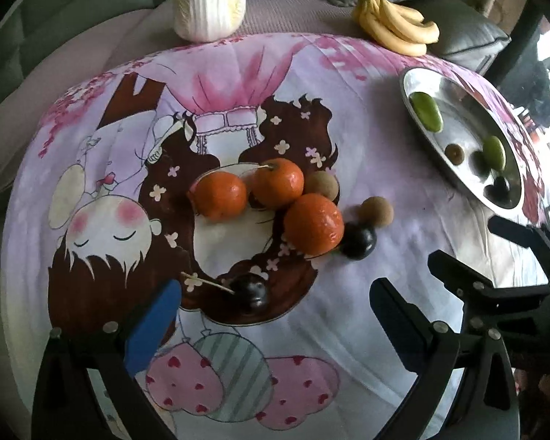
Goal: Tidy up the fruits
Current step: 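Move both open tools back from the plate toward the loose fruit, then grasp a tangerine with the left tool while the right tool grasps a brown kiwi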
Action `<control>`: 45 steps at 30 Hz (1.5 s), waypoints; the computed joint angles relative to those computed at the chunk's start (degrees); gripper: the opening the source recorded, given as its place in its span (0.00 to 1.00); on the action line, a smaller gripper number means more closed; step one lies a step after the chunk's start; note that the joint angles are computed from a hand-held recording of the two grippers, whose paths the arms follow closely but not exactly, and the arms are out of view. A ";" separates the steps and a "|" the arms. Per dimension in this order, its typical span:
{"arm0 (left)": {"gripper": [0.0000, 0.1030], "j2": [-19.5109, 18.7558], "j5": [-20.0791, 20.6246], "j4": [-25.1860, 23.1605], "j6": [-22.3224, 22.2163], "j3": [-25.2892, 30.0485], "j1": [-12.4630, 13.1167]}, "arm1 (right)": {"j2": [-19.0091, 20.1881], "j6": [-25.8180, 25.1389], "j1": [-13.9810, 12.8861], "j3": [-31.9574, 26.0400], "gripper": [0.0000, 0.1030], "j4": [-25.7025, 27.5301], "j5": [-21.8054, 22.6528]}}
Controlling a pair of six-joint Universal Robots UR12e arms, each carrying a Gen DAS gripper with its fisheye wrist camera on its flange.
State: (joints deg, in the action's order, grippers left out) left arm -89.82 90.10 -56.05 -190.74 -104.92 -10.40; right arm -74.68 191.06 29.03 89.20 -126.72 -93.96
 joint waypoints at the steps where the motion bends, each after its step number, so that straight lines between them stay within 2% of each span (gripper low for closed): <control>1: 0.99 0.03 -0.64 -0.31 0.58 0.00 0.35 | 0.21 -0.52 0.09 -0.31 0.95 0.30 0.30; 3: 0.99 0.22 -2.44 -1.18 2.38 0.04 1.67 | 0.60 -1.08 0.26 -0.79 0.93 0.40 0.62; 8: 0.95 -0.15 -3.49 -5.30 6.30 1.84 4.29 | 1.69 -2.45 0.44 -2.28 0.86 1.26 1.64; 12: 0.93 -1.57 -1.45 -10.08 11.69 4.50 4.35 | 2.60 -3.84 0.52 -3.80 0.76 2.47 2.14; 14: 0.92 -2.16 -2.48 -11.26 13.40 5.67 4.84 | 2.97 -4.07 0.49 -4.42 0.75 2.83 2.47; 17: 0.86 -3.01 -3.51 -11.64 13.80 6.82 5.47 | 3.53 -4.36 0.27 -5.34 0.71 2.98 3.95; 20: 0.83 -4.05 -2.78 -12.33 13.94 7.70 5.39 | 4.02 -3.74 -0.22 -5.93 0.67 3.03 6.72; 23: 0.75 -5.24 -4.31 -13.81 14.58 8.69 5.67 | 4.52 -3.55 -0.33 -6.25 0.61 2.84 7.15; 28: 0.66 -6.90 -4.53 -14.47 15.07 10.17 5.61 | 5.08 -2.52 -1.13 -6.53 0.54 3.37 10.94; 36: 0.52 -9.26 -4.42 -16.13 15.81 12.68 5.23 | 5.91 -2.86 -1.12 -7.46 0.48 3.56 12.25; 45: 0.45 -11.21 -3.51 -16.52 15.92 13.35 5.29 | 6.48 -2.85 -0.90 -7.98 0.47 3.77 12.38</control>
State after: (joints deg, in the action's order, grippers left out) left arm -101.02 86.59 -72.57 -174.83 -91.57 -5.12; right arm -68.20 188.21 28.13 81.22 -122.95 -81.59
